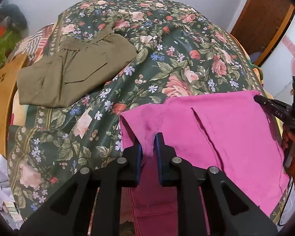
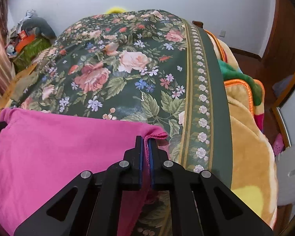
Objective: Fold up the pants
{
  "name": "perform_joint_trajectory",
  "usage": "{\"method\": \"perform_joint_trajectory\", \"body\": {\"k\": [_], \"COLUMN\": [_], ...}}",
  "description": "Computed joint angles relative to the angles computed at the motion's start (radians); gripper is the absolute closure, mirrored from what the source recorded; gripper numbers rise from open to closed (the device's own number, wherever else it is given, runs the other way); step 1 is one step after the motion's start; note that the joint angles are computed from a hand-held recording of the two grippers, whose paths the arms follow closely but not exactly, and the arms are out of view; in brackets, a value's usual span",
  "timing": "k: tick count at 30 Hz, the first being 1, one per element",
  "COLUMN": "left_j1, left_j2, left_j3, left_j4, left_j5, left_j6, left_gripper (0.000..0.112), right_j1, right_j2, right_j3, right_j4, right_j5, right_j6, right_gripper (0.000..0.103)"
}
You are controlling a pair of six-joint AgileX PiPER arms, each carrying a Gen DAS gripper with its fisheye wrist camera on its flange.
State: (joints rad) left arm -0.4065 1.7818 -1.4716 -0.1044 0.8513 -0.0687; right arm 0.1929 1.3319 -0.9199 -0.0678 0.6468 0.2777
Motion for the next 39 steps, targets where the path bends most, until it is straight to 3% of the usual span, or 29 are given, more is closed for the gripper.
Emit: {"method": "perform_joint_trajectory", "body": {"k": [4, 7, 8, 10, 11, 15, 19, 23, 25, 27, 35, 39], "left_j1": [-0.013, -0.029, -0.024, -0.012, -0.008, -0.032, -0.076, -0.113, -0.119, -0.118, -0.161, -0.184], "left_j2": [-0.003, -0.025, -0.037, -0.044, -0.042, -0.025, 0.047, 0.144, 0.135, 0.101, -0.081, -0.187], "left_j3": [-0.028, -0.052, -0.062, -0.091, -0.115, -0.184, -0.254, -0.304, -0.246, -0.184, 0.037, 0.158], "left_j4": [0.070, 0.170, 0.177, 0.153, 0.132, 0.066, -0.005, -0.003, 0.005, -0.001, 0.099, 0.184], "left_j5": [0.036, 0.071, 0.079, 0.100, 0.118, 0.142, 0.184, 0.237, 0.192, 0.140, 0.069, 0.027], "left_j6": [-0.050, -0.114, -0.103, -0.074, -0.055, -0.008, 0.035, 0.019, 0.021, 0.042, 0.015, -0.071], "left_gripper": [0.085, 0.085, 0.085, 0.085, 0.085, 0.085, 0.084, 0.083, 0.080, 0.078, 0.071, 0.053], "right_j1": [0.046, 0.064, 0.070, 0.085, 0.100, 0.166, 0.216, 0.271, 0.285, 0.326, 0.388, 0.433], "right_j2": [0.022, -0.002, -0.022, -0.057, -0.072, -0.070, -0.002, 0.096, 0.125, 0.108, -0.044, -0.121], "right_j3": [-0.064, -0.110, -0.120, -0.137, -0.147, -0.196, -0.212, -0.219, -0.215, -0.197, -0.094, -0.047], "right_j4": [-0.086, -0.117, -0.114, -0.094, -0.082, -0.001, 0.118, 0.156, 0.165, 0.107, 0.051, 0.009], "right_j5": [0.092, 0.175, 0.193, 0.212, 0.218, 0.230, 0.207, 0.218, 0.232, 0.237, 0.305, 0.333], "right_j6": [0.063, 0.105, 0.105, 0.104, 0.108, 0.072, 0.032, 0.012, -0.003, 0.014, 0.058, 0.164], "right_gripper": [0.096, 0.092, 0.089, 0.066, 0.061, 0.055, 0.038, 0.038, 0.038, 0.038, 0.038, 0.038]}}
